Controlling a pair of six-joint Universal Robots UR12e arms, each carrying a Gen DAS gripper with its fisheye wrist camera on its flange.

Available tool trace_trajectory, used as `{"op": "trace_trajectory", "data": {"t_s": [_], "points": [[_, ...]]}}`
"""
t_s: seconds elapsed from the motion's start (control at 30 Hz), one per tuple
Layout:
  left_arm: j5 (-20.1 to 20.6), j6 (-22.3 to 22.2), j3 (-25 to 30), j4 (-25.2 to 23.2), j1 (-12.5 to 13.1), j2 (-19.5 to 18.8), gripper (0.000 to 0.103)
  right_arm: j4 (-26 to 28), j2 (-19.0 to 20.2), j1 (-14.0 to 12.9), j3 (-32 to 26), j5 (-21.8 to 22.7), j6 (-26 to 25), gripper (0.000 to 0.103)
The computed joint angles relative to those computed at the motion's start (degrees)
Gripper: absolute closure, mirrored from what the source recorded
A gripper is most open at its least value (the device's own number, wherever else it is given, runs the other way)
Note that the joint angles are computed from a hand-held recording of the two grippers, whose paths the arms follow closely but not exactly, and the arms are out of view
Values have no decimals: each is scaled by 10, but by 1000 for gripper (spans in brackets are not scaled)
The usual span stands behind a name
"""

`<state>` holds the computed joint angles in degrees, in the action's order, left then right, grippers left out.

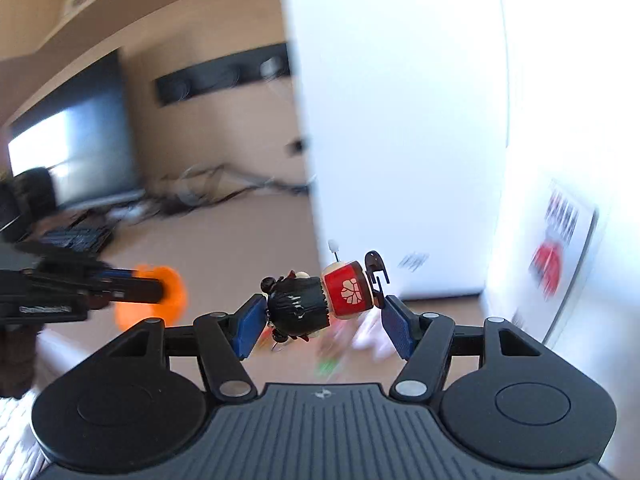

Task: Organize objects
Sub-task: 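Place the orange shell on the desktop with the left gripper while the right gripper places the keychain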

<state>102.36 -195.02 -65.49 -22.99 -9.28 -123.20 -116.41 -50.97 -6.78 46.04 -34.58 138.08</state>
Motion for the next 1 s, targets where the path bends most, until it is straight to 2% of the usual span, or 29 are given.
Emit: {"op": "trace_trajectory", "data": {"t_s": [0.1, 0.17, 0.2, 0.33, 0.37, 0.5, 0.53, 0.57, 0.67, 0.77, 0.87, 0.93, 1.0], "points": [[30, -10, 8, -14, 14, -17, 93, -67, 29, 16, -33, -48, 59, 39], [25, -15, 7, -26, 25, -24, 93, -100, 49, 27, -50, -93, 88, 39], [17, -27, -2, -33, 32, -21, 93, -100, 63, 34, -66, -112, 96, 40], [-42, -78, -19, -83, 55, -17, 93, -44, 119, 51, -150, -168, 102, 39], [-49, -81, -24, -87, 57, -16, 93, -39, 125, 53, -152, -173, 103, 40], [-52, -77, -24, -96, 62, -27, 92, 18, 173, 60, -224, -179, 129, 40], [-55, -76, -28, -82, 63, -29, 86, 30, 182, 61, -239, -180, 133, 40], [-56, -70, -29, -68, 64, -32, 85, 37, 191, 63, -250, -183, 136, 40], [-46, -54, -20, -61, 61, -40, 85, 56, 213, 66, -283, -191, 145, 39], [-46, -62, -18, -48, 60, -46, 85, 49, 222, 66, -293, -183, 149, 38], [-43, -76, -19, -35, 60, -47, 85, 71, 234, 65, -320, -173, 156, 35], [-33, -81, -25, -1, 60, -42, 84, 58, 227, 63, -310, -172, 170, 35], [-16, -69, -33, 38, 56, -35, 84, -6, 195, 58, -254, -160, 185, 34]]}}
